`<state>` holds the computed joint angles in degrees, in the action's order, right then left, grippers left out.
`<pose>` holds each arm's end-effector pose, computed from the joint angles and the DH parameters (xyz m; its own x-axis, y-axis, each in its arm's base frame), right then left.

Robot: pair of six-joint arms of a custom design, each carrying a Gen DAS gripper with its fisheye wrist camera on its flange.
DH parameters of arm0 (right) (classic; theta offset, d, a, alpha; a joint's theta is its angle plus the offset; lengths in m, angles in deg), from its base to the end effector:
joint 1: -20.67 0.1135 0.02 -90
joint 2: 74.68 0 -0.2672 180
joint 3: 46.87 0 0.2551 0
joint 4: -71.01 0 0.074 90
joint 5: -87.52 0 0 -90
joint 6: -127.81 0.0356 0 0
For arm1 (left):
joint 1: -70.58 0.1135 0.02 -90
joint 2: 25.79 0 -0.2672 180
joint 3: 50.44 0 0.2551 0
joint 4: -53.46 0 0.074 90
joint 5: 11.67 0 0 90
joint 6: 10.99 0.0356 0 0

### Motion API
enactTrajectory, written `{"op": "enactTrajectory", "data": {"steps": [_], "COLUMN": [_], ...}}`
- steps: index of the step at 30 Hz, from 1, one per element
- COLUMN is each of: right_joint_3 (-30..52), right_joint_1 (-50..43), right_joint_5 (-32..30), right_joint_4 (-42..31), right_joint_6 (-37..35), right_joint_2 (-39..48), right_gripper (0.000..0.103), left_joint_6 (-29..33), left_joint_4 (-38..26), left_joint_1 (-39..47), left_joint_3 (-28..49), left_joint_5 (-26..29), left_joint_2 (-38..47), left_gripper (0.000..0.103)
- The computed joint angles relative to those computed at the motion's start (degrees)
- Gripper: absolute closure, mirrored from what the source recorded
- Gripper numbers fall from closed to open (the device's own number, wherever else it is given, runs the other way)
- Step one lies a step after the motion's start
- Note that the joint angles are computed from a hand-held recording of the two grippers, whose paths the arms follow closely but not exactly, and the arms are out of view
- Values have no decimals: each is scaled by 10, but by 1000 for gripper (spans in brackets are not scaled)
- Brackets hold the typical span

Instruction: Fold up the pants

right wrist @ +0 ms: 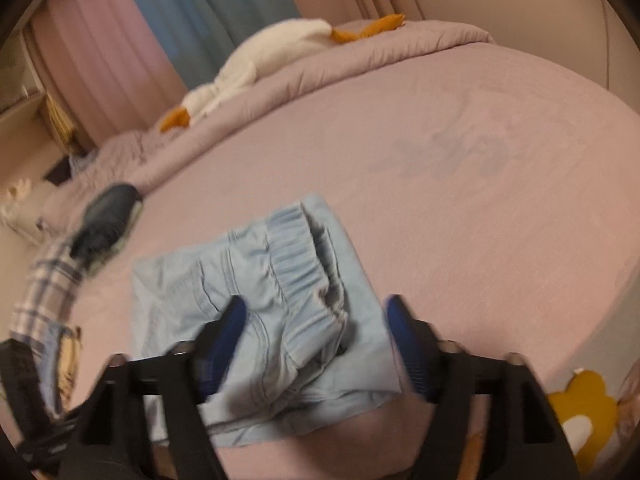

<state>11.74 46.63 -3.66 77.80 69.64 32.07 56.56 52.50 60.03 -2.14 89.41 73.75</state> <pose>0.3139 0.1537 0.1070 -0.7428 0.2248 -0.6306 -0.0704 0.9105 0.4075 0.2846 -0.0600 0.0920 -0.8308 -0.2265 -0.5085 -0.0236 0.9270 -0.3744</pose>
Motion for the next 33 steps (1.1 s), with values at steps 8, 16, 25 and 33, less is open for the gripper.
{"op": "enactTrajectory", "data": {"steps": [8, 16, 25, 33], "right_joint_3": [54, 116, 57, 77], "right_joint_1": [-31, -4, 10, 58], "right_joint_5": [-115, -108, -120, -66], "right_joint_4": [2, -15, 38, 23], "right_joint_6": [-2, -2, 17, -4], "right_joint_2": [98, 135, 71, 29], "right_gripper": [24, 34, 64, 64], "left_joint_6": [-21, -45, -43, -12], "left_joint_4": [32, 20, -3, -27], "left_joint_1": [12, 21, 0, 24], "left_joint_3": [61, 101, 58, 11], "left_joint_5": [61, 78, 21, -3], "left_joint_2": [86, 119, 12, -98], "left_gripper": [21, 69, 89, 90]}}
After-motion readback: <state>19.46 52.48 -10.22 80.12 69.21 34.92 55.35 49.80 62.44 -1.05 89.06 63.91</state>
